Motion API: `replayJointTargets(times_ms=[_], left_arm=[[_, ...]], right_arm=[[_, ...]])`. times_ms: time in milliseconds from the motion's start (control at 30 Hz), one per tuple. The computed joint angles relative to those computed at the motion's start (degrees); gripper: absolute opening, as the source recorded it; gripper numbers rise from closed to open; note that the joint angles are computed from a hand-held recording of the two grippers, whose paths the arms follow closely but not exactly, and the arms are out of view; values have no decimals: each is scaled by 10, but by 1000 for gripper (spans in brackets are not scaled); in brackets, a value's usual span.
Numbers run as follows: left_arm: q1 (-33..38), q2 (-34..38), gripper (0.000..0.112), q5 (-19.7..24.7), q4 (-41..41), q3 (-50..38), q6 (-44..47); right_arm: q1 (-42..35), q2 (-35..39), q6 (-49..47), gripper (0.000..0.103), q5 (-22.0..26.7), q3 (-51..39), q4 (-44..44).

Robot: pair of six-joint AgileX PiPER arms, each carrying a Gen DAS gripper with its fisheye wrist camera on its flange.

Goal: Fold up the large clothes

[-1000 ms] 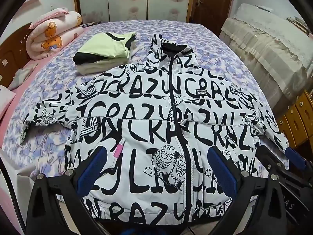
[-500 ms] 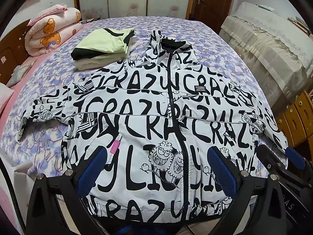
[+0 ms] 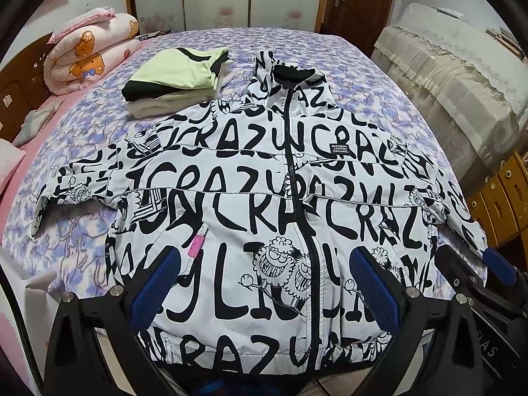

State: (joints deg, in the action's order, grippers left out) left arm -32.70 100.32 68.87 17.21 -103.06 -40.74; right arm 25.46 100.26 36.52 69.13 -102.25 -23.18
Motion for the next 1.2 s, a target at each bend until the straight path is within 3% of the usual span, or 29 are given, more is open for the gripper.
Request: replayJointTargets(times_ms=[667,1200], left_arm=[[18,-30,101,-28,1,54,13],[21,-15,101,-8,3,23,21]], right_arm=[[9,-1,-1,93,0,-1,2],[11,9,-11,93,4,-23,5]])
